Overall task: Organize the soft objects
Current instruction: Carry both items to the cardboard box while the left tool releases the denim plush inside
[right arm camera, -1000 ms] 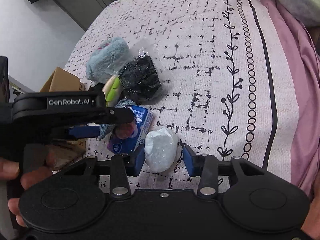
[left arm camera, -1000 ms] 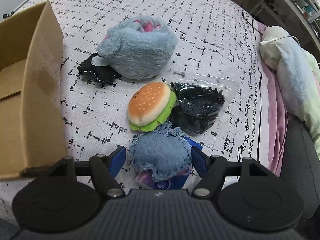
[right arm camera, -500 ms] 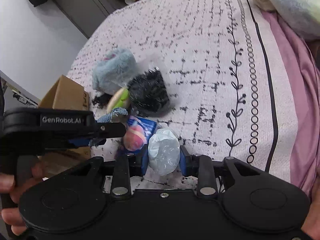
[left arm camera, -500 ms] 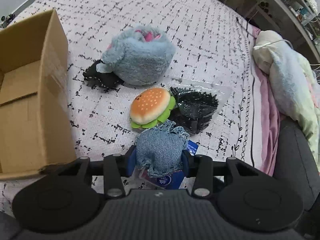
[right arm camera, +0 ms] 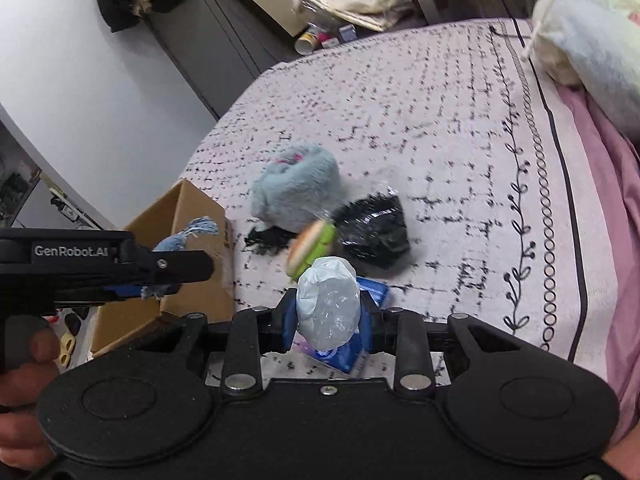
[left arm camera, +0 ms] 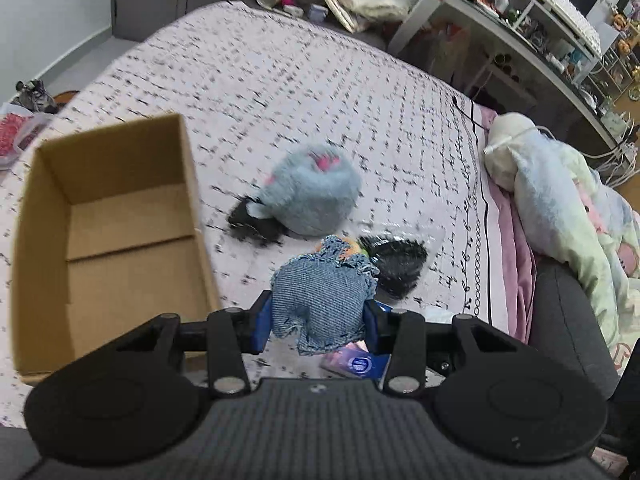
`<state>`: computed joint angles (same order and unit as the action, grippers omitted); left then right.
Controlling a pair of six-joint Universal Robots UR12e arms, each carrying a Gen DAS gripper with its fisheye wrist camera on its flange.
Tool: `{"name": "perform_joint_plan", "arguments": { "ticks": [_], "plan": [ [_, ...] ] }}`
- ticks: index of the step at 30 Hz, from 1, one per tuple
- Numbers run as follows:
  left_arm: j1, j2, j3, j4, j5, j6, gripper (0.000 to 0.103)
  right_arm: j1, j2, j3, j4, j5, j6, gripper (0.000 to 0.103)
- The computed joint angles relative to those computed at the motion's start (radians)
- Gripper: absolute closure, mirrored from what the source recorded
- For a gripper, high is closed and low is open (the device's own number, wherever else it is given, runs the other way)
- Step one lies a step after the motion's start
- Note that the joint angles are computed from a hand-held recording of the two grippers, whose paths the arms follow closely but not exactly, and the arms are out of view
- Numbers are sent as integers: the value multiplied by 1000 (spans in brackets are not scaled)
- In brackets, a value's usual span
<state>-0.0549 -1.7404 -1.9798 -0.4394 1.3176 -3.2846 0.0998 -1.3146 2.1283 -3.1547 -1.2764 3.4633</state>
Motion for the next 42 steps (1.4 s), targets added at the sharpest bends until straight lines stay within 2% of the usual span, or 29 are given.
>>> {"name": "perform_joint_plan", "arguments": {
  "ticks": [8, 12, 17, 23, 30, 42],
  "plan": [
    [28, 31, -19, 10, 44, -13, 60, 26, -10, -24, -20, -5, -6, 73],
    [46, 54, -30, 5, 71, -41, 60, 36, -10, -47, -20, 14, -10, 73],
    [73, 83, -53, 60, 95, -71, 59, 53, 1, -77, -20, 41, -12, 73],
    [103, 95, -55, 71, 126, -81, 59, 76, 26, -123, -16, 79, 11, 73],
    [131, 84, -44, 74, 141, -92, 59, 105, 53, -178, 0, 89, 4, 72],
    [169, 33, -10, 58, 127, -97, 59, 140, 112, -251, 53, 93, -6, 73]
  ]
}}
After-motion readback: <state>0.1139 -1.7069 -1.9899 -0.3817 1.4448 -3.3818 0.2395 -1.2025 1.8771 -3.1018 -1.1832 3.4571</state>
